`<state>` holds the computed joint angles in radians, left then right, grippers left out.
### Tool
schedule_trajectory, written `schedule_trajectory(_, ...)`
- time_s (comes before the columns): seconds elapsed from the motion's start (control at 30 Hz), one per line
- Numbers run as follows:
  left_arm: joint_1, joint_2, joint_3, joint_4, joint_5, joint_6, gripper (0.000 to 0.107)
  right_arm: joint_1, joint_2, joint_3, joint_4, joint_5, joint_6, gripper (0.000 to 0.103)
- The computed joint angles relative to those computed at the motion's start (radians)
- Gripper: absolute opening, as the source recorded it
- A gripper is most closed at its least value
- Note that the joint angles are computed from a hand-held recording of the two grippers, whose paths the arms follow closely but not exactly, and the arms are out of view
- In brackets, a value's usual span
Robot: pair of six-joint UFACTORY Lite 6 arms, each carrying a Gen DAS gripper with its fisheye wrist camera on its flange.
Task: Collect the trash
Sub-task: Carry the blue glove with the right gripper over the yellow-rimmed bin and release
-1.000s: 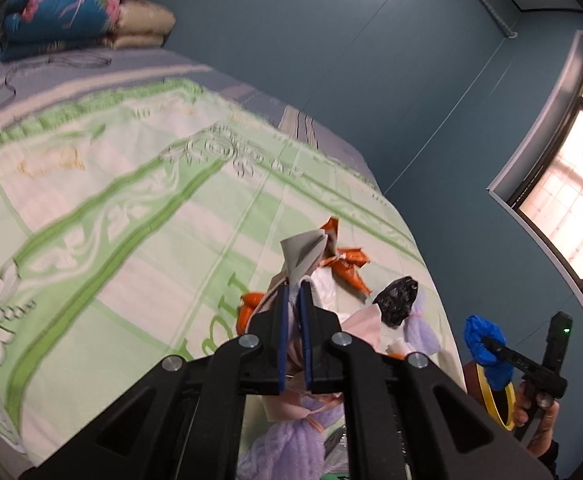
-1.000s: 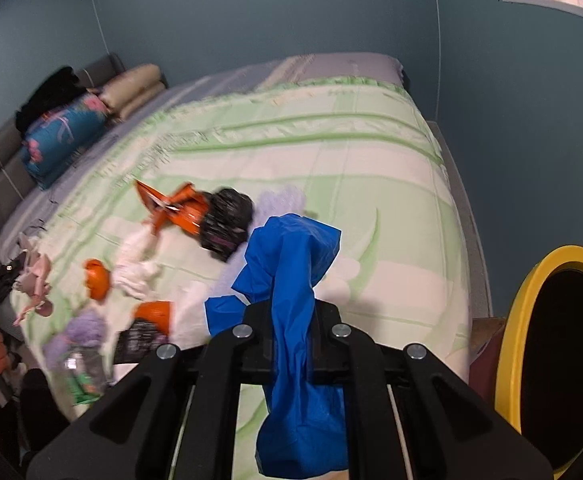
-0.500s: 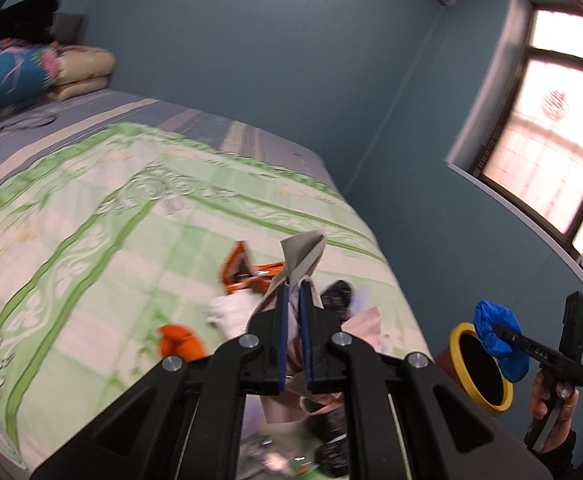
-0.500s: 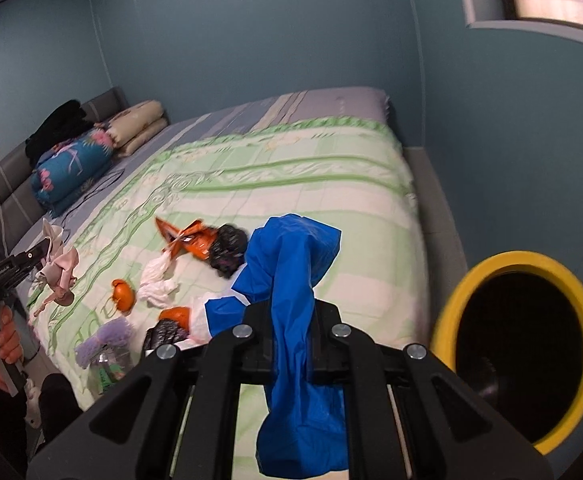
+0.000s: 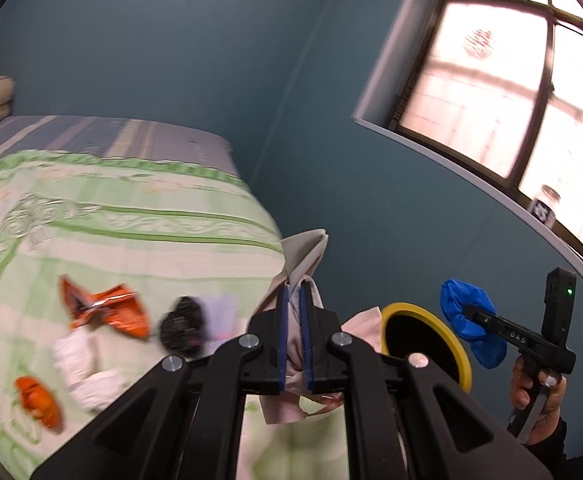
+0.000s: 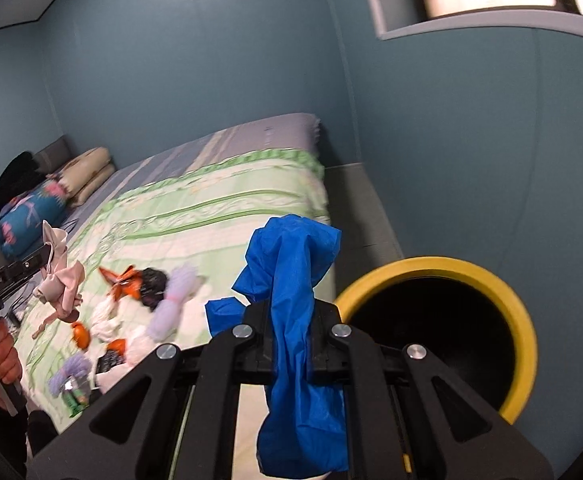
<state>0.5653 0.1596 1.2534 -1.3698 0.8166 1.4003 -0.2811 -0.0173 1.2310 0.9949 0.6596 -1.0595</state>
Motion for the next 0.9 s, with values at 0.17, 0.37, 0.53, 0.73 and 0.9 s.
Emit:
schedule_trajectory(0.17, -0.196, 0.083, 0.071, -0.024, -0.072, -0.024, 0.005, -0.077, 0.067, 0.061, -0.003, -0.01, 0.005, 0.008)
schedule_trajectory(0.37, -0.395, 0.238, 0.209, -0.045, -0.139, -0.07, 0.005, -0.132, 0.213, 0.206, -0.069, -0.008, 0.09, 0.008)
schedule_trajectory(0.53, -0.541, 0.365, 0.337, -0.007, -0.191, -0.138, 0.005, -0.162, 0.322, 0.307, -0.098, -0.011, 0.131, 0.008)
schedule_trajectory(0.73, -0.654, 0.515, 0.5, 0.065, -0.213, -0.237, 0.005, -0.179, 0.47, 0.45, -0.171, -0.019, 0.21, 0.008)
schedule_trajectory(0.9, -0.723, 0.598, 0.576, 0.095, -0.242, -0.285, 0.005, -0.185, 0.546, 0.512, -0.196, -0.017, 0.25, 0.008)
